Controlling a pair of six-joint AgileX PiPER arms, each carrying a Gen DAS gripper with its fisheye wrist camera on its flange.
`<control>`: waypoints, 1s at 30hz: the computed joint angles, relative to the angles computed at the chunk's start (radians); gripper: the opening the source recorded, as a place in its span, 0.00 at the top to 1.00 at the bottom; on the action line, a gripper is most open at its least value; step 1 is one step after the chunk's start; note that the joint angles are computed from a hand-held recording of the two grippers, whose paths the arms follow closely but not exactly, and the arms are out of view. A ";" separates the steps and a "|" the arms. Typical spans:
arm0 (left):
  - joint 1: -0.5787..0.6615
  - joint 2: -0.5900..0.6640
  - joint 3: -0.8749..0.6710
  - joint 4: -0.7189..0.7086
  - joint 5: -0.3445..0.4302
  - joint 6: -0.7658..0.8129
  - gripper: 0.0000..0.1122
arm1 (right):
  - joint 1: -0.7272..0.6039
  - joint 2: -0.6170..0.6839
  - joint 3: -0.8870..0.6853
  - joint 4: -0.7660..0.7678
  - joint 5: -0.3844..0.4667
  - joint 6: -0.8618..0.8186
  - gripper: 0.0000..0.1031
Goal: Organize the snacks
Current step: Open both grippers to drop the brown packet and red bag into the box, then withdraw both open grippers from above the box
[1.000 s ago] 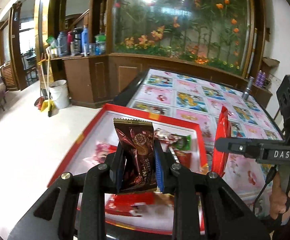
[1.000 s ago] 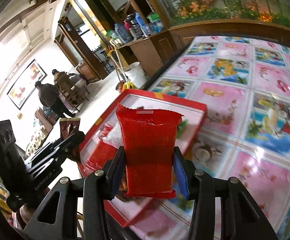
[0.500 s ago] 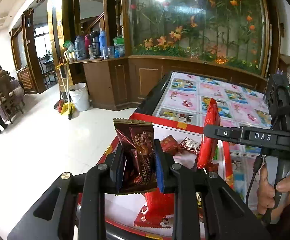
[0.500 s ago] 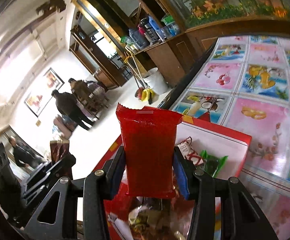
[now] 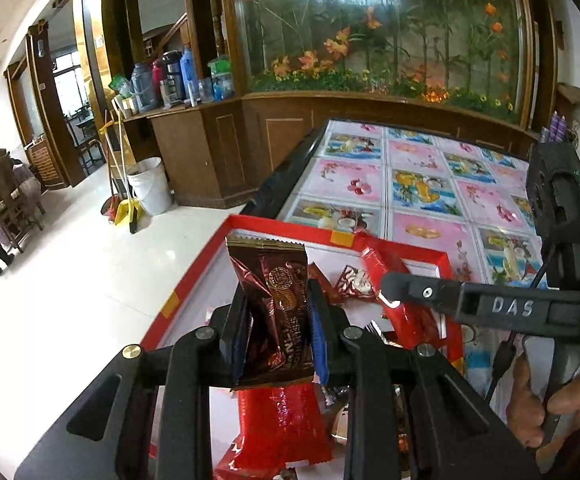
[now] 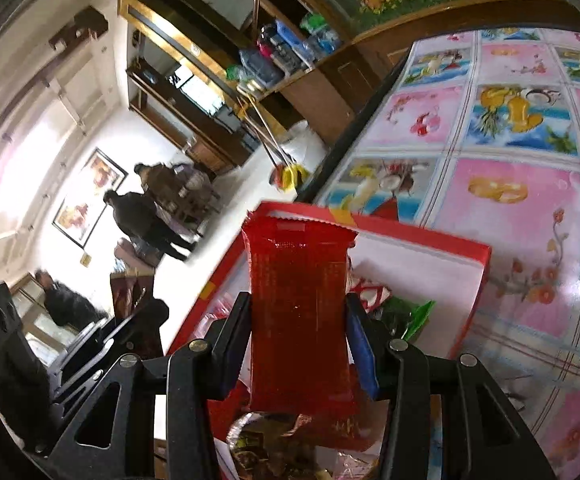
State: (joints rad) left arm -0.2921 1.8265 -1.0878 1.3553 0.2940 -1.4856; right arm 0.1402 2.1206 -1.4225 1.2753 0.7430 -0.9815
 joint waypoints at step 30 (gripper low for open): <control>-0.185 -0.035 0.010 0.247 0.324 -0.264 0.22 | -0.101 -0.130 0.132 0.214 0.032 -0.209 0.32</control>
